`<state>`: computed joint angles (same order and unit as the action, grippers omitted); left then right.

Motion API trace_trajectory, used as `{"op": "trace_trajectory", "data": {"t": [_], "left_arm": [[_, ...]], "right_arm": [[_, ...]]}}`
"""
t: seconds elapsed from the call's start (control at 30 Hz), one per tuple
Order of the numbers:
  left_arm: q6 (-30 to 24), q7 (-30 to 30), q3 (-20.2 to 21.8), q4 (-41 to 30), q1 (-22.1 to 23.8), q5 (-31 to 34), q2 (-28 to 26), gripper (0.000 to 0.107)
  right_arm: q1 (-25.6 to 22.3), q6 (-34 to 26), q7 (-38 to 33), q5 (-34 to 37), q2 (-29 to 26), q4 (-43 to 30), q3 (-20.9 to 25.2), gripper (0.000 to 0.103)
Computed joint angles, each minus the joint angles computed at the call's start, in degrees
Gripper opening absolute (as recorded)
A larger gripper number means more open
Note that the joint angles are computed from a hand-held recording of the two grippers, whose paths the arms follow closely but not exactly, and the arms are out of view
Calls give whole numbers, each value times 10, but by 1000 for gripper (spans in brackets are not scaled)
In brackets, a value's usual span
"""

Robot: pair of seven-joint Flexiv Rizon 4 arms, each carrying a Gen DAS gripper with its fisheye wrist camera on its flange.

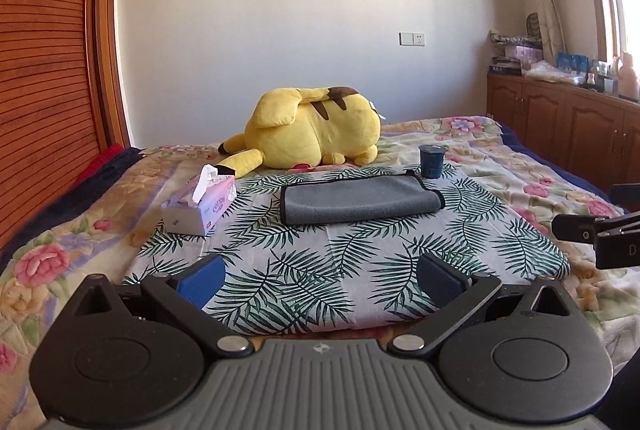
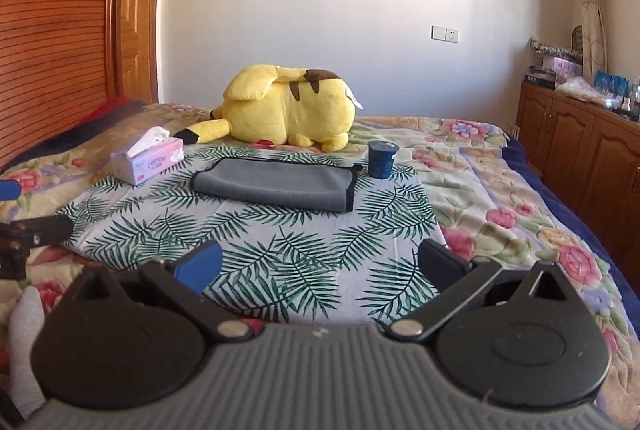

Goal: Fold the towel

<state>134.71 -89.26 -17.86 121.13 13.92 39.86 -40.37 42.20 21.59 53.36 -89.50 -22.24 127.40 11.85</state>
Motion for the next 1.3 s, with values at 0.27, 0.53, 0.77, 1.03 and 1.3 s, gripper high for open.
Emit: {"op": "trace_trajectory", "data": {"t": [0.27,0.53,0.77,1.03,1.3], "left_arm": [[25,1,14,-1,-10,-7,-3,87],[44,-5,27,0,-17,-14,-3,87],[73,-9,40,0,-27,-18,-5,87],[86,-22,48,-4,-30,-8,-5,87],[90,-26,55,-4,-35,-6,-4,87]], "right_arm": [[4,-17,16,4,3,5,2,103],[9,-36,33,2,6,10,5,103],[14,-57,44,0,7,14,7,103],[25,-91,53,7,6,15,11,103],[28,-98,53,9,4,14,12,103]]}}
